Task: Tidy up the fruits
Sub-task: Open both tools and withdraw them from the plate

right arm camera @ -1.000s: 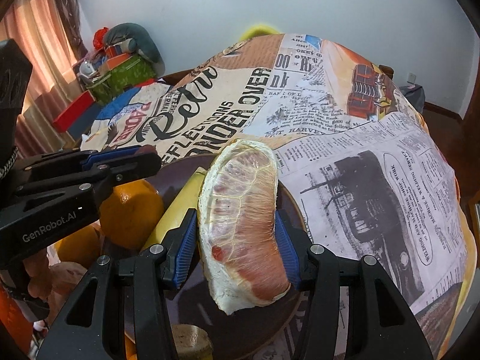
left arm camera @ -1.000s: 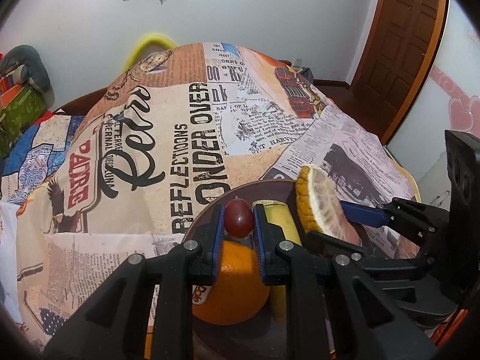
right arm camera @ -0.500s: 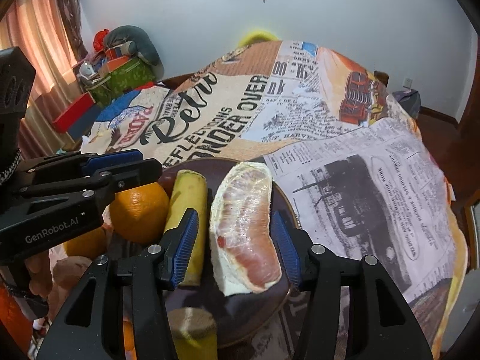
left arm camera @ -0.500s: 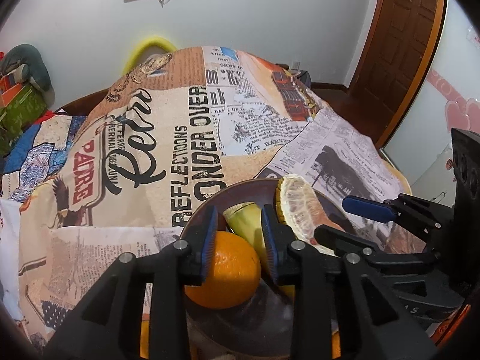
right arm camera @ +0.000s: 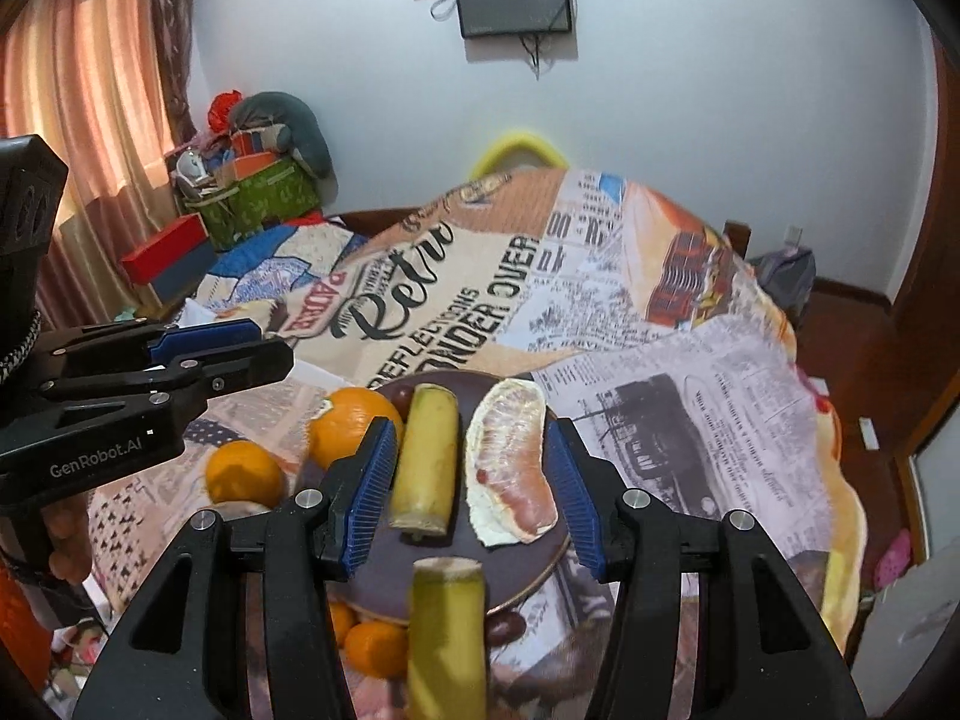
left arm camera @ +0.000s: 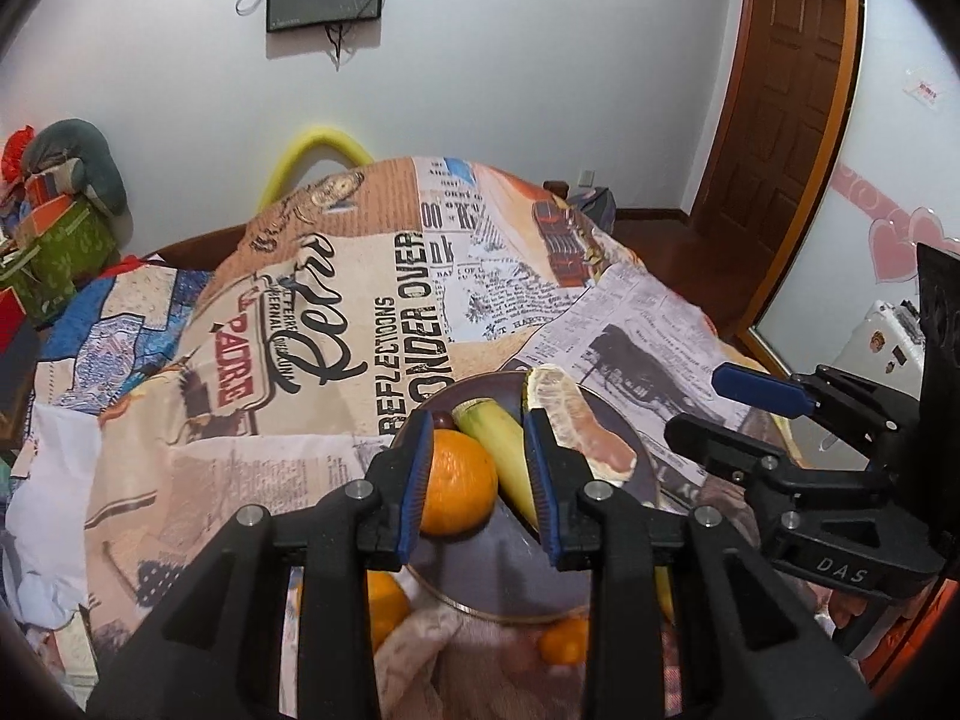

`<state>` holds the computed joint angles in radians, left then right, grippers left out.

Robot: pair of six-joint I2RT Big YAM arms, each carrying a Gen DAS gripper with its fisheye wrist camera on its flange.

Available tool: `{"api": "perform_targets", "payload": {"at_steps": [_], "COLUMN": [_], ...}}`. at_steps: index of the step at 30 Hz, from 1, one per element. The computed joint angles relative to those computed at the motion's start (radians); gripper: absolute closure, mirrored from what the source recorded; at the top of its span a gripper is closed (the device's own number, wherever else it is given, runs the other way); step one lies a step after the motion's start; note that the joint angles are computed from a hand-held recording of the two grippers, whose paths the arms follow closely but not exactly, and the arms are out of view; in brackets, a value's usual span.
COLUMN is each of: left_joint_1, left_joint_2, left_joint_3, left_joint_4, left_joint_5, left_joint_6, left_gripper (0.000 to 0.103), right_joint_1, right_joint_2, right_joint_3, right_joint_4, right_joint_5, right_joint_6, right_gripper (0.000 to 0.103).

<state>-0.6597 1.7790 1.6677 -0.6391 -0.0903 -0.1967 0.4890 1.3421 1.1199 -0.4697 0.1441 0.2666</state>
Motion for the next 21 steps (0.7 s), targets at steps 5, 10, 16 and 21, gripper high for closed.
{"api": "perform_targets", "payload": {"at_steps": [5, 10, 16, 21], "left_joint_1": [-0.013, -0.019, -0.015, -0.004], "left_joint_2": [-0.077, -0.135, -0.177, -0.18], "left_joint_3": [-0.082, -0.149, -0.221, -0.27], "left_joint_4": [0.037, 0.044, 0.053, 0.031], "left_joint_5": [-0.025, -0.039, -0.047, -0.046], "left_joint_6": [-0.014, -0.024, -0.044, -0.048], "left_gripper": [0.064, 0.063, 0.055, 0.054], "right_joint_1": [0.028, 0.056, 0.074, 0.082], "right_joint_2": [-0.056, -0.093, -0.1, -0.096], "right_joint_3": [-0.033, -0.064, -0.093, -0.114], "right_joint_4": [0.011, 0.009, -0.009, -0.024], "right_joint_5": [0.02, 0.052, 0.064, 0.064], "right_joint_6": [0.024, 0.034, 0.056, 0.073], "right_gripper": [0.054, 0.054, 0.053, 0.053]}}
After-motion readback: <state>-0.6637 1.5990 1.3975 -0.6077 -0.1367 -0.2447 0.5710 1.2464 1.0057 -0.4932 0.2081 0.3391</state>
